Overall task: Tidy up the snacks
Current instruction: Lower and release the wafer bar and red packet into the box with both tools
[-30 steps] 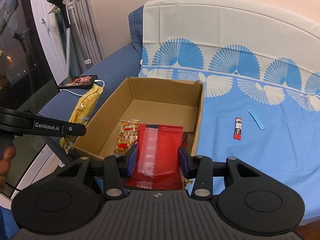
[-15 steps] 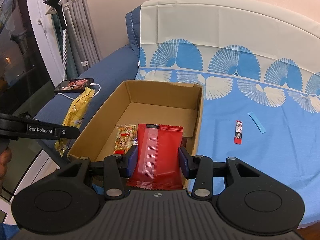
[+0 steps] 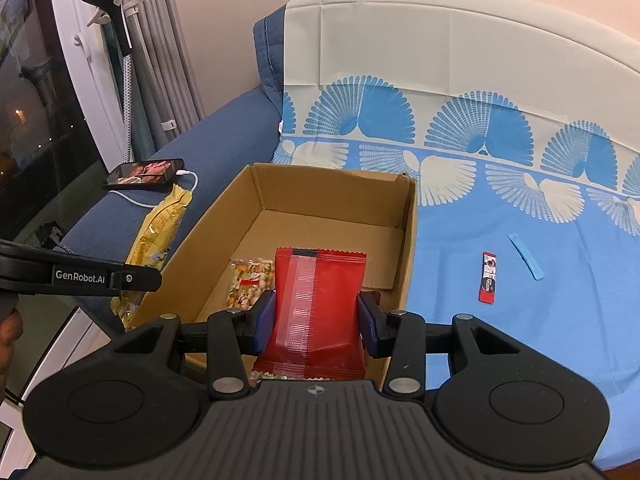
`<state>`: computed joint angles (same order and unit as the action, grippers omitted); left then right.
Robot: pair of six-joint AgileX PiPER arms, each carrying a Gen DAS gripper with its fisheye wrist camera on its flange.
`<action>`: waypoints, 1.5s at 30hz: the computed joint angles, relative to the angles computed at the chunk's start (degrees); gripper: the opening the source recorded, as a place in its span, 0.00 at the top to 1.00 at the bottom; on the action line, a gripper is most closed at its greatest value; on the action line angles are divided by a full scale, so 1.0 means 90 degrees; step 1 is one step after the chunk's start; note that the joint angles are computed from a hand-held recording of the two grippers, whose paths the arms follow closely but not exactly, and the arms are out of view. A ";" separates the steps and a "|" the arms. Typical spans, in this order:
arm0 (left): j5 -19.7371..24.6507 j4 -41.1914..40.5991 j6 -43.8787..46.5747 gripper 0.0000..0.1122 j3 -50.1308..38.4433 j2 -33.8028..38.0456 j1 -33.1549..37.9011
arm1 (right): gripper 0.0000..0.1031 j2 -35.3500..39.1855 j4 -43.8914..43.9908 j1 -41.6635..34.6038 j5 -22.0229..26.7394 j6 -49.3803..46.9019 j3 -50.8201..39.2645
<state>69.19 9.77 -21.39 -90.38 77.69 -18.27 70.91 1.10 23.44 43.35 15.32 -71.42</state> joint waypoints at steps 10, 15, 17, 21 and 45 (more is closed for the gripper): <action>-0.0074 -0.0188 0.0156 0.77 -0.0252 0.0419 0.0250 | 0.55 0.0557 0.0314 -0.0124 -0.0171 -0.0275 -0.0302; -0.0127 -0.0287 0.0247 0.77 -0.0343 0.0657 0.0384 | 0.55 0.0859 0.0490 -0.0172 -0.0260 -0.0421 -0.0472; -0.0152 -0.0298 0.0274 0.77 -0.0363 0.0748 0.0420 | 0.55 0.0981 0.0536 -0.0190 -0.0271 -0.0461 -0.0540; -0.0178 -0.0343 0.0312 0.77 -0.0391 0.0932 0.0491 | 0.55 0.1201 0.0661 -0.0260 -0.0261 -0.0575 -0.0635; -0.0258 -0.0254 0.0616 0.35 -0.0647 0.1879 0.0699 | 0.43 0.2333 0.0976 -0.0408 -0.0109 -0.0629 -0.1266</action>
